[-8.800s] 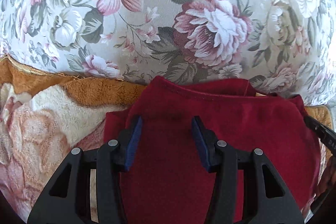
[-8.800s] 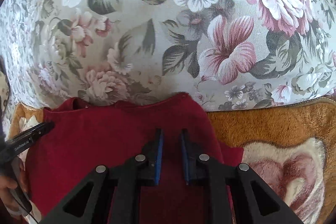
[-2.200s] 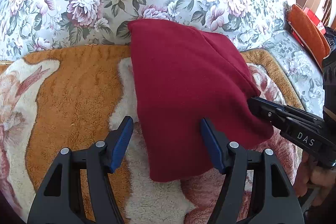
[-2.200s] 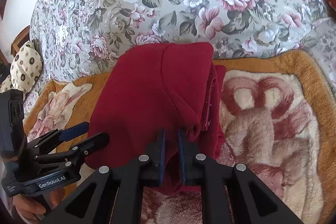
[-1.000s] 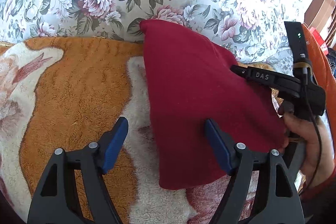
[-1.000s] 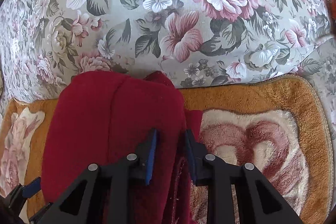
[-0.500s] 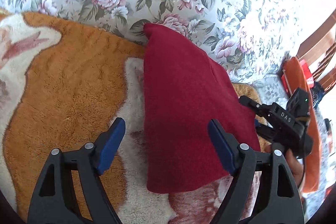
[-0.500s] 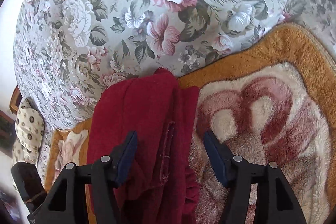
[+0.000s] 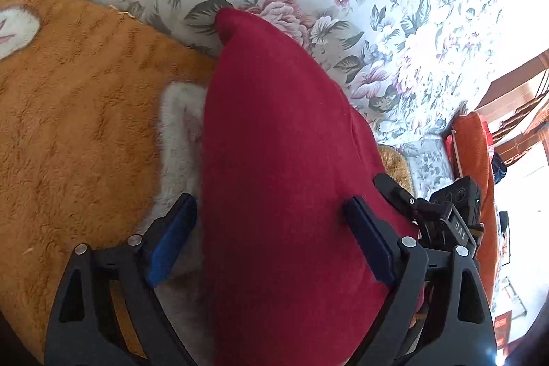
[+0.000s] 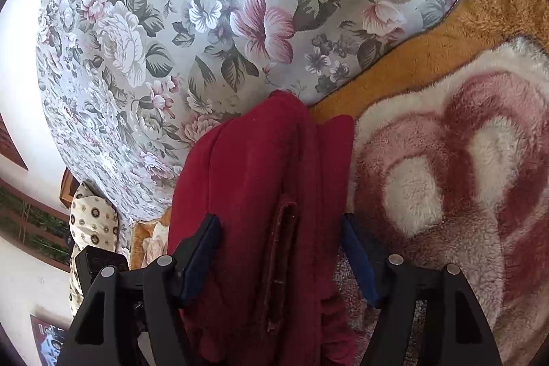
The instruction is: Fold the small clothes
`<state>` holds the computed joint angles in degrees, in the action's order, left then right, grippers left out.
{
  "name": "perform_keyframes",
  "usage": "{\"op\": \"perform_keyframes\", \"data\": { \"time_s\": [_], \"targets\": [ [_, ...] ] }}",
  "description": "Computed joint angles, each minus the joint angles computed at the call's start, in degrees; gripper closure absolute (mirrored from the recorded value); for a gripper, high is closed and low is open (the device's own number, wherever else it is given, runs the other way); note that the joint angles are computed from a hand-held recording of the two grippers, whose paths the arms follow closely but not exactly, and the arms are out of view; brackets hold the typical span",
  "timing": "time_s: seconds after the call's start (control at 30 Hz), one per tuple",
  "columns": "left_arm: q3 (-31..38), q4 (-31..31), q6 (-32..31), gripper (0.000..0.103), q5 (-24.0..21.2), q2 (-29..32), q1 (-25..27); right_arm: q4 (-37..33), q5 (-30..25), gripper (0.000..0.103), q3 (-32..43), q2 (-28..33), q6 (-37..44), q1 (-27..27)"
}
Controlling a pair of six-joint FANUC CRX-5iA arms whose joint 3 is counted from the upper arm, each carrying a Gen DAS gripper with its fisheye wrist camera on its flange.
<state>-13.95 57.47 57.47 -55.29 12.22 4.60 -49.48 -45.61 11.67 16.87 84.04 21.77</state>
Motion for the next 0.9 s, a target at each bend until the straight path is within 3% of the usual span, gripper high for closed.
{"op": "perform_keyframes", "data": {
  "time_s": [0.07,0.17,0.23,0.53,0.6,0.67,0.9],
  "targets": [
    [0.12,0.79,-1.65,0.016,-0.07,0.31,-0.78,0.04,-0.71,0.039,0.5,0.12,1.67,0.42],
    [0.11,-1.72,-1.81,0.029,0.91,-1.18,-1.23,2.75,0.48,0.053,-0.37,-1.55,0.41,1.84],
    [-0.13,-2.39,-2.06,0.036,-1.0,-2.63,-0.07,3.62,0.54,0.059,-1.02,-3.39,0.48,2.43],
    [-7.34,-10.44,-1.81,0.036,-8.06,-17.84,9.6,0.81,-2.14,0.062,-7.34,-12.25,3.37,6.97],
    [-8.08,-15.08,0.82,0.036,-9.02,-19.53,10.85,4.78,-3.06,0.06,-7.92,-11.92,-0.49,9.65],
    [-7.47,-20.59,3.99,0.036,-9.78,-20.2,11.1,13.42,-3.25,0.059,-9.12,-12.02,-9.05,13.45],
    [-10.65,-24.35,4.28,0.036,-4.91,-29.94,12.33,28.83,3.69,0.059,-16.46,-21.37,-16.99,20.67]
  ]
}}
